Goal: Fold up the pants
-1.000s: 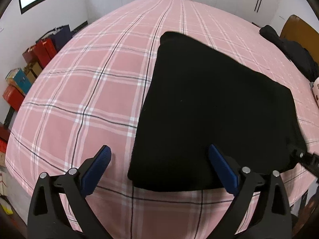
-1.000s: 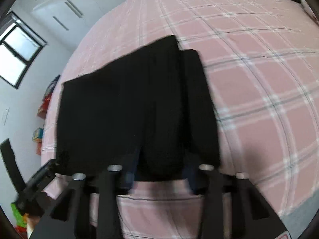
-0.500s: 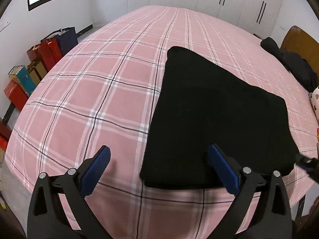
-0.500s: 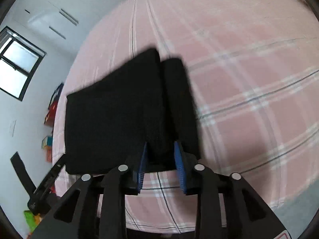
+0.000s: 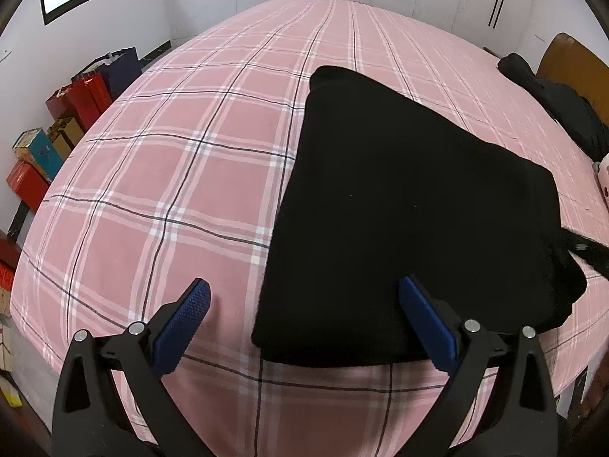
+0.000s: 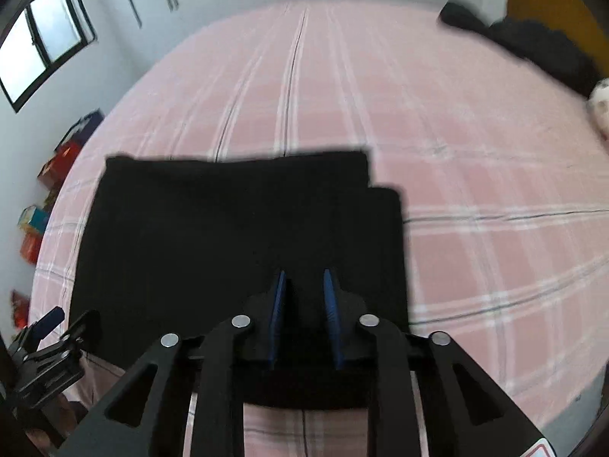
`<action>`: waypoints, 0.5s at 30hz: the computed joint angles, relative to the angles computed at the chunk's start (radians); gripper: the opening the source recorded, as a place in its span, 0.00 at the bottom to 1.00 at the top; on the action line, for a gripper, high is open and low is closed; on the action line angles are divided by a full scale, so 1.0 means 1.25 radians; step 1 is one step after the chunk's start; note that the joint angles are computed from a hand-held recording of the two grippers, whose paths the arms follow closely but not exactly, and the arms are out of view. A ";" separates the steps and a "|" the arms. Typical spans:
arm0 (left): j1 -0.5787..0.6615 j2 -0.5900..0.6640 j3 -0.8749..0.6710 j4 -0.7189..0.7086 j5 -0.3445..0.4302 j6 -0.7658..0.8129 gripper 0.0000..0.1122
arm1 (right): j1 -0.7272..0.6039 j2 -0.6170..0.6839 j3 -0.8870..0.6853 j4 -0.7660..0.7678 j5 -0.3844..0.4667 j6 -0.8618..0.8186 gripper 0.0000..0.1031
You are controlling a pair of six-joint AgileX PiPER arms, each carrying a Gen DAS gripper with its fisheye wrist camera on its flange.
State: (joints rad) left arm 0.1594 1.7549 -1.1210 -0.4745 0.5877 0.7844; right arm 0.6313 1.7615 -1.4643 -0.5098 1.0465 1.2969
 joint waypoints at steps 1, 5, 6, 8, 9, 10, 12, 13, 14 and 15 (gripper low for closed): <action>-0.003 0.001 0.000 0.003 -0.002 -0.004 0.87 | 0.030 -0.025 0.023 -0.045 0.011 0.057 0.26; -0.006 -0.005 0.007 0.011 -0.007 -0.010 0.87 | 0.078 -0.102 0.134 -0.084 0.000 0.198 0.28; -0.007 -0.008 0.010 0.013 -0.010 -0.011 0.87 | 0.084 -0.116 0.162 -0.080 -0.005 0.222 0.28; -0.010 -0.010 0.015 0.022 -0.017 -0.017 0.87 | 0.077 -0.149 0.229 -0.053 -0.048 0.246 0.31; -0.011 -0.012 0.019 0.026 -0.020 -0.021 0.87 | 0.068 -0.171 0.258 -0.036 -0.074 0.257 0.39; -0.013 -0.014 0.022 0.031 -0.024 -0.027 0.87 | 0.064 -0.192 0.284 -0.037 -0.096 0.286 0.43; -0.021 -0.018 0.030 0.047 -0.036 -0.040 0.87 | 0.068 -0.222 0.331 -0.053 -0.110 0.334 0.51; -0.026 -0.022 0.038 0.054 -0.045 -0.045 0.87 | 0.059 -0.234 0.350 -0.045 -0.127 0.346 0.57; -0.029 -0.024 0.041 0.058 -0.049 -0.047 0.87 | 0.050 -0.239 0.363 -0.038 -0.142 0.351 0.59; -0.031 -0.026 0.044 0.060 -0.051 -0.047 0.87 | 0.038 -0.261 0.389 -0.029 -0.162 0.352 0.63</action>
State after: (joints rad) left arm 0.1208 1.7230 -1.0662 -0.3996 0.5236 0.7252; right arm 0.6785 1.4354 -0.9777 -0.5465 0.8437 1.7368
